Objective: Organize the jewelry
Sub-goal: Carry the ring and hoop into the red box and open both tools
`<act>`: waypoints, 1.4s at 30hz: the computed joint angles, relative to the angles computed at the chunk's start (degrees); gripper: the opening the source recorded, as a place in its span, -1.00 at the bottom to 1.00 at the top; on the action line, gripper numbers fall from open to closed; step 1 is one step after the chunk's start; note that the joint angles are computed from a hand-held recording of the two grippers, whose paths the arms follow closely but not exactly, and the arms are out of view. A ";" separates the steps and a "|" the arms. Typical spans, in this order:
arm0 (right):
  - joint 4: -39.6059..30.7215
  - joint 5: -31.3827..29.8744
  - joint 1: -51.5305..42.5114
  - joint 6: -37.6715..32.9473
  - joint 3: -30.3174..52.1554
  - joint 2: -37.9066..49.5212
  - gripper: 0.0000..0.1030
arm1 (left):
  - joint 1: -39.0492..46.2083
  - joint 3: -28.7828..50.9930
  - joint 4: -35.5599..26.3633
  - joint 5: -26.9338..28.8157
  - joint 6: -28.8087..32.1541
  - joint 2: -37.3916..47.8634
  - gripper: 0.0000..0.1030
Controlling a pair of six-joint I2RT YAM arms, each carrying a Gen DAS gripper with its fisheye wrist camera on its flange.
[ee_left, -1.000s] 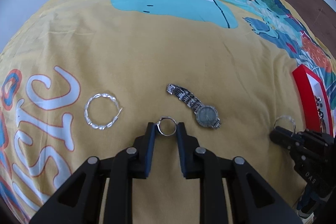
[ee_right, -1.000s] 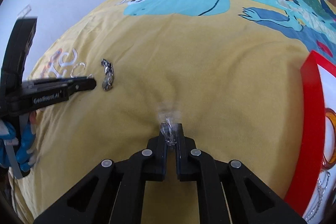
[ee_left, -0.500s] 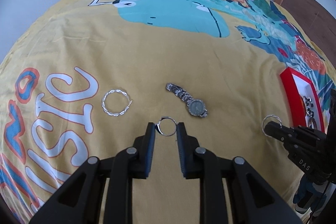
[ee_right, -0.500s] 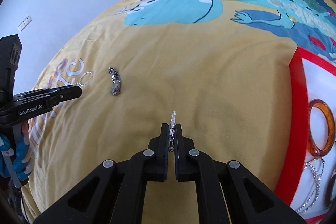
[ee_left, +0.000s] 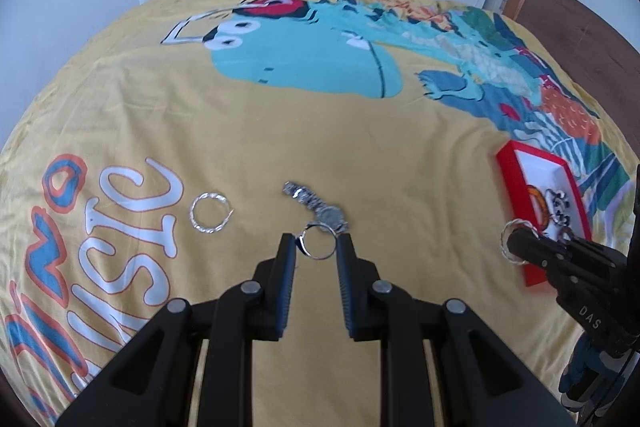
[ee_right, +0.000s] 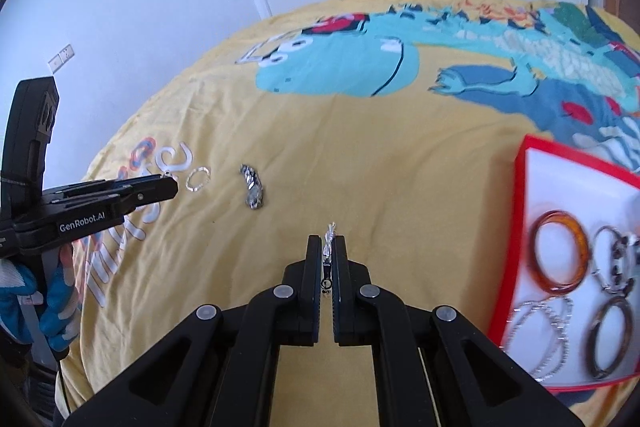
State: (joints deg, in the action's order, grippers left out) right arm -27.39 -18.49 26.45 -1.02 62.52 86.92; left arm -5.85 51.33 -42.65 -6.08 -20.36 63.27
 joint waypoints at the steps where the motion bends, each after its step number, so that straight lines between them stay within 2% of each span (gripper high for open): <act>1: -0.46 0.05 -0.47 -0.23 0.12 -0.75 -0.92 | -0.97 0.76 -0.42 -0.48 -0.50 0.06 -0.63; 6: -3.61 -0.86 -5.75 -3.26 1.28 -3.93 -0.92 | -7.37 5.28 -1.24 -2.82 -4.22 2.55 -0.63; 13: -6.40 -3.69 -17.75 -9.50 5.23 -1.59 -0.92 | -19.03 15.48 2.30 -4.93 -8.98 15.70 -0.63; 20: -6.55 -5.17 -27.83 -14.30 14.07 9.45 -0.92 | -25.88 31.70 5.44 -3.77 -8.12 34.88 -0.63; 27: -5.44 -5.94 -31.93 -13.90 23.80 22.58 -0.92 | -27.87 52.02 2.16 -3.20 -6.12 54.88 -0.63; 31: -5.99 -6.96 -32.40 -13.00 28.08 27.65 -0.91 | -27.83 58.28 0.72 -3.38 -6.59 61.54 -0.62; 37: -5.84 -7.11 -31.88 -12.65 30.12 31.08 -0.91 | -27.57 61.21 0.05 -3.06 -7.48 65.26 -0.62; 42: -5.38 -6.49 -31.82 -11.82 30.38 32.30 -0.90 | -28.16 57.41 2.45 -2.12 -7.56 64.16 -0.62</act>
